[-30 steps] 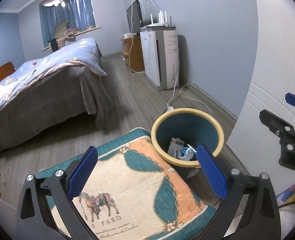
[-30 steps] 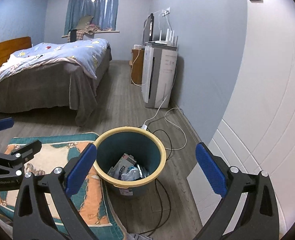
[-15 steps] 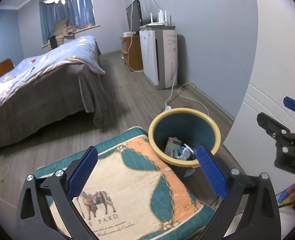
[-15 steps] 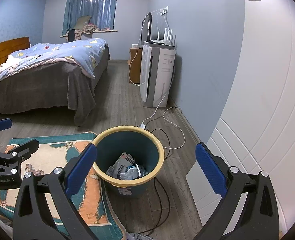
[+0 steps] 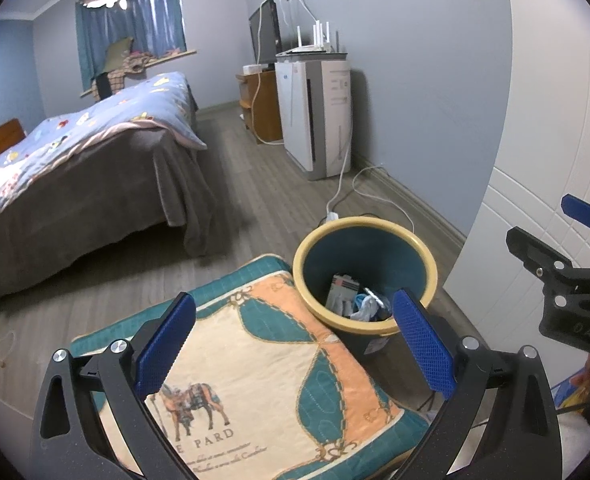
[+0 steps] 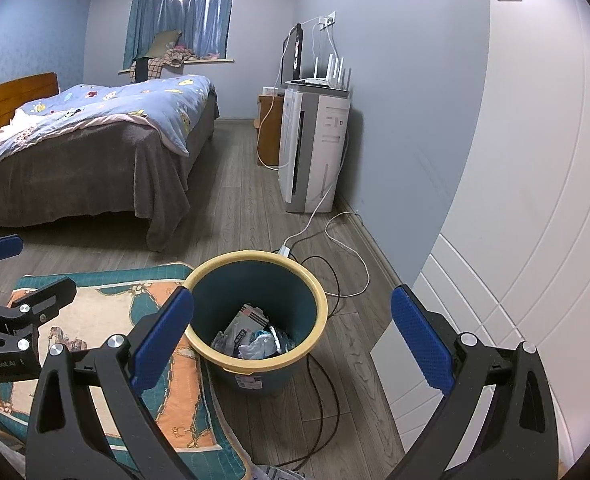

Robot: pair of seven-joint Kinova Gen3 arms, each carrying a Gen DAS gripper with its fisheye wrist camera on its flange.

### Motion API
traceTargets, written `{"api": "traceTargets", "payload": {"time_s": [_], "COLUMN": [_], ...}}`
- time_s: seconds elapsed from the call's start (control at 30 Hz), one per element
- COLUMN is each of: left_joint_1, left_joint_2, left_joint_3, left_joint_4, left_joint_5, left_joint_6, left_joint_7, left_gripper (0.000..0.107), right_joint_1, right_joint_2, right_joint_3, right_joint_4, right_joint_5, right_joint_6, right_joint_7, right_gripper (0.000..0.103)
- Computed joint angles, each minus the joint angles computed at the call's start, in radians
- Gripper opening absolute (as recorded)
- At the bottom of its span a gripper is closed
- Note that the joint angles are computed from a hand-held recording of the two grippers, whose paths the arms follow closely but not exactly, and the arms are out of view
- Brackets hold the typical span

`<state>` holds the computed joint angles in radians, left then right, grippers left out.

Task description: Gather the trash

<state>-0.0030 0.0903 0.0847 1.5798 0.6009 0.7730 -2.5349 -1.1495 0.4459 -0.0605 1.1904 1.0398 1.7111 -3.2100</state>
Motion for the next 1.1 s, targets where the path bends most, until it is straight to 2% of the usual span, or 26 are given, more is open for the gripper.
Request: {"api": "traceTargets", "payload": {"time_s": [1.1], "left_joint_1": [-0.003], "left_joint_2": [0.004], "left_joint_3": [0.0], "left_joint_4": [-0.011], "left_joint_5": [0.006], "left_joint_6": [0.028], "left_joint_7": [-0.002], "left_gripper": [0.098], "right_joint_1": [-0.003], "right_joint_2": [0.01], "right_joint_3": [0.007], "right_joint_4": [-0.015], "right_joint_5": [-0.01], "right_joint_6": [0.011], "right_joint_7": [0.002], "right_gripper": [0.097]}}
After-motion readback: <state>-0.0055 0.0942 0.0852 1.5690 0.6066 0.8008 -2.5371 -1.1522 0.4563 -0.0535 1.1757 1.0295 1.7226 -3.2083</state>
